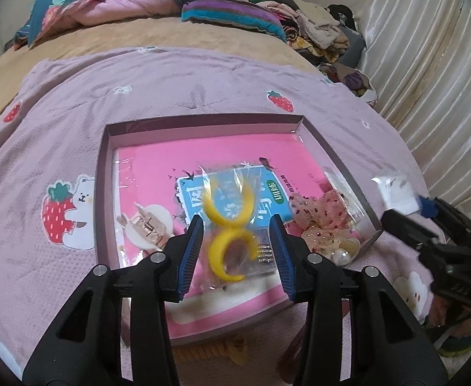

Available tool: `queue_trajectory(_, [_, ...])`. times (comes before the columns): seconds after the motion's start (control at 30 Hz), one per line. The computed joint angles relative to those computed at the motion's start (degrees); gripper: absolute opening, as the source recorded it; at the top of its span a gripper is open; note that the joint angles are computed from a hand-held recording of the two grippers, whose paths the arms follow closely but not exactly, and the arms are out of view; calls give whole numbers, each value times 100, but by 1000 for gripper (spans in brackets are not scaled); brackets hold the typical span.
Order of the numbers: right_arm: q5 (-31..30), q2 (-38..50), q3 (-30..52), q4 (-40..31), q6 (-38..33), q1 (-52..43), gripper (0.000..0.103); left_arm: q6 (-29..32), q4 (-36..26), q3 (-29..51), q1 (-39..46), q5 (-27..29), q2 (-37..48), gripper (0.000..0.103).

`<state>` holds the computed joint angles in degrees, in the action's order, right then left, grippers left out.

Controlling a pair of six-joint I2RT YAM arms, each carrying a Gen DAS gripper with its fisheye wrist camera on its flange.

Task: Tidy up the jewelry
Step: 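Carry the hair tie packet with the left tool while the right tool carries the earring card to the box, then open the left tool over the box while the right tool releases the earring card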

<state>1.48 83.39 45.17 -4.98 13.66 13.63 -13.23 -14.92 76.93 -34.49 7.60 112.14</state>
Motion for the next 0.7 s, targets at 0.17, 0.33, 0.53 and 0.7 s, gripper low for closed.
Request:
queue_trajectory(0.17, [13,412,127,77,68,54,66,0,42,-152,42,-51,-133,43])
queue_trajectory(0.33, [-72,524,178,54,160,51,70,-21,35,-322,85,-73,-327,45])
queue_trajectory(0.53, [-77,144,-51,5,308,87,78,-83,113,-603,98,-129,-655,52])
queue_trajectory(0.7, [-16,-430,-299,-104,439,145,84,-92,111,-745,63,-197,-899,58])
